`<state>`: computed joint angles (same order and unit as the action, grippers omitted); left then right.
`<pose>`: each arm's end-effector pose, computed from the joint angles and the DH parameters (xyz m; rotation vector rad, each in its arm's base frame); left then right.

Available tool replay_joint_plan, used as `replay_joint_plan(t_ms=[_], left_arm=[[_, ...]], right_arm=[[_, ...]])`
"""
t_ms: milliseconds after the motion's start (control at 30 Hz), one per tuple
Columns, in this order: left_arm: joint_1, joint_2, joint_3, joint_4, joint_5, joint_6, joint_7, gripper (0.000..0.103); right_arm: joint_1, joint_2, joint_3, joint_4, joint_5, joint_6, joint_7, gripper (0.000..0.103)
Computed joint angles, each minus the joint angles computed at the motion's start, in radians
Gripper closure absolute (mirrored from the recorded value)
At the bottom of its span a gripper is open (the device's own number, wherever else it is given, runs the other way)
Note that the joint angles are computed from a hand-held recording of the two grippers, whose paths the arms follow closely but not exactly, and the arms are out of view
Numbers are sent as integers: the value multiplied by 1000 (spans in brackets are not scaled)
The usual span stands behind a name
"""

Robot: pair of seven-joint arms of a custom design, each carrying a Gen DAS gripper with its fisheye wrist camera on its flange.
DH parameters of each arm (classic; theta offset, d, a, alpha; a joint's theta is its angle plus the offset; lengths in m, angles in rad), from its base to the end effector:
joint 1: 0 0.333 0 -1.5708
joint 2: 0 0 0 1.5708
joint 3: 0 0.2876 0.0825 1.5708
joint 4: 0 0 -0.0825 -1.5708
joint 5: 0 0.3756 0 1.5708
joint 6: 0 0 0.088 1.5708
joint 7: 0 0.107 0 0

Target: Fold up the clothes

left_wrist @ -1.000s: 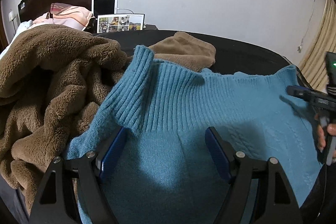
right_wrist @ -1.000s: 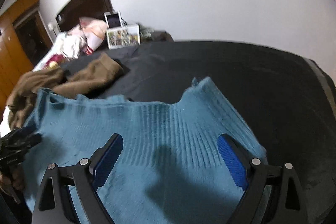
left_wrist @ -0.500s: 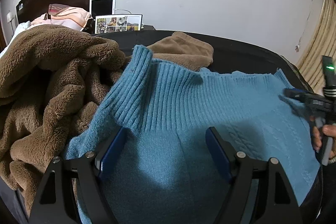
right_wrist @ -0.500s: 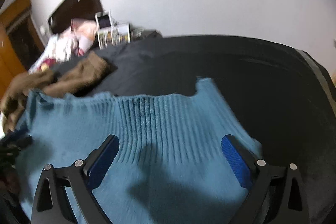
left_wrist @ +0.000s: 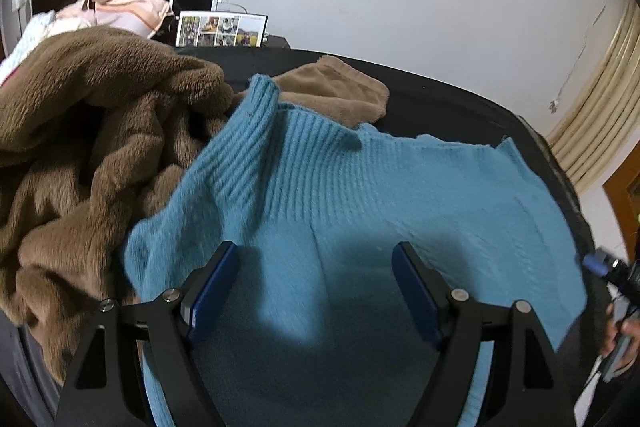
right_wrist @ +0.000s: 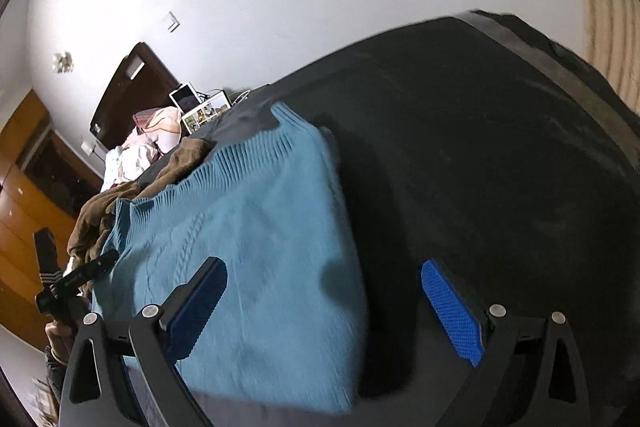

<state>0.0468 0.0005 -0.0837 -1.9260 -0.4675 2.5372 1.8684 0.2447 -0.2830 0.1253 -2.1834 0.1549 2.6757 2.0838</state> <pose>0.5963 -0.0168 0.5287 -1.9093 1.9680 -0.9440 0.4836 0.1887 0.5724 -1.4631 1.8717 -0.2266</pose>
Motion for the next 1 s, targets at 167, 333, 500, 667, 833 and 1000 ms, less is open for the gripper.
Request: replay_joint_plan(t_ms=[167, 333, 500, 667, 833, 1000], left_arm=[[-20, -79, 5, -83, -34, 21, 50, 21], [-61, -143, 19, -161, -13, 67, 91, 21], [-90, -165, 42, -199, 9, 87, 95, 21], [-89, -155, 55, -199, 8, 80, 76, 21], [-85, -148, 52, -202, 17, 88, 68, 21], [-85, -151, 39, -219, 76, 120, 41, 21]], right_arm=[[51, -75, -32, -105, 148, 35, -39, 3], [74, -97, -32, -137, 225, 39, -62, 3], [91, -74, -27, -128, 263, 36, -70, 3], [103, -47, -24, -114, 288, 52, -82, 3], [110, -28, -21, -104, 296, 73, -93, 3], [110, -13, -16, -97, 293, 93, -92, 3]])
